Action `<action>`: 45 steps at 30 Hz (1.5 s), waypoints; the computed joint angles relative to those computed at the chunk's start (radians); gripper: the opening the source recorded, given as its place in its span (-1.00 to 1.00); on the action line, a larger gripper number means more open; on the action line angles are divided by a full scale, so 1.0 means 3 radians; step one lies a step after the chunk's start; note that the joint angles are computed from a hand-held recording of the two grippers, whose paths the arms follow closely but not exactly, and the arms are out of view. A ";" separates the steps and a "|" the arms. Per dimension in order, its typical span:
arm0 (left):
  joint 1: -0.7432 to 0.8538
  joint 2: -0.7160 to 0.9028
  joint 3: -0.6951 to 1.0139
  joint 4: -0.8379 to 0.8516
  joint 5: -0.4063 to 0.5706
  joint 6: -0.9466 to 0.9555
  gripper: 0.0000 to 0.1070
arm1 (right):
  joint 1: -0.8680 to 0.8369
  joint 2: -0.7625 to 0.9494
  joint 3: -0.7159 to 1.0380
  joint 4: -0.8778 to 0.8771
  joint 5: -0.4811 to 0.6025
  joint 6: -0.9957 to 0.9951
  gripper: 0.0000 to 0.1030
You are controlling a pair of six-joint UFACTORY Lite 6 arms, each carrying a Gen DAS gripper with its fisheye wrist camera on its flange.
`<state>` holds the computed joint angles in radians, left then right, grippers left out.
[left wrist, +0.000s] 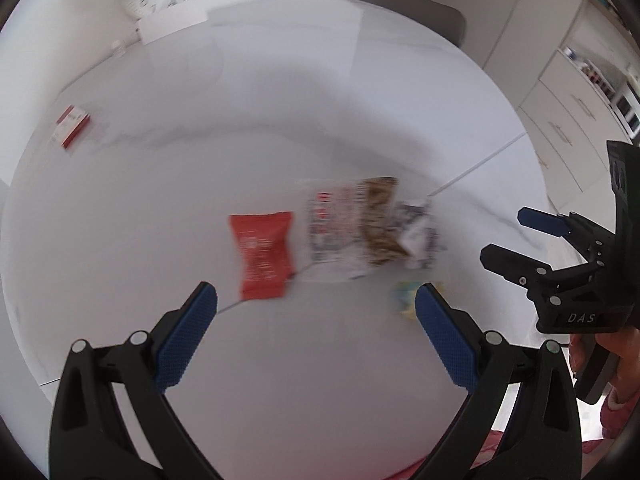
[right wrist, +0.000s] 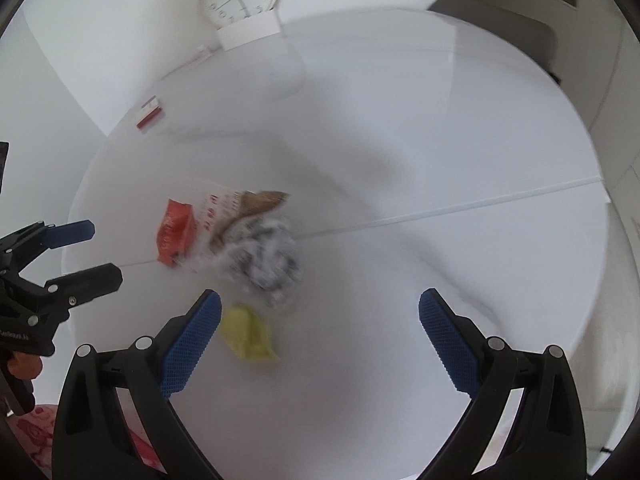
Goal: Collect trash
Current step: 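Move both tools back over the table, then grasp the red snack packet with the left tool while the right tool grasps white newspaper ball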
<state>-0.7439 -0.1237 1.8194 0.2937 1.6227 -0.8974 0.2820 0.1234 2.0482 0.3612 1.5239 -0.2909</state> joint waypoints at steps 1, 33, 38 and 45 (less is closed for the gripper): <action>0.0125 -0.0086 -0.0132 -0.0056 -0.0065 0.0079 0.78 | 0.0127 0.0068 0.0035 -0.0042 -0.0037 0.0059 0.91; 0.1710 -0.0641 -0.1687 -0.0790 -0.1120 0.1098 0.39 | -0.0435 0.0745 0.1110 0.0072 0.0686 0.0131 -0.18; 0.1444 -0.0476 -0.1642 -0.0699 -0.1210 0.0943 0.39 | -0.0458 0.0720 0.1066 0.0046 0.0679 0.0154 -0.18; 0.1418 -0.0237 -0.1489 -0.0667 -0.1306 0.0964 0.04 | -0.0399 0.0677 0.1011 -0.0007 0.0630 0.0236 -0.18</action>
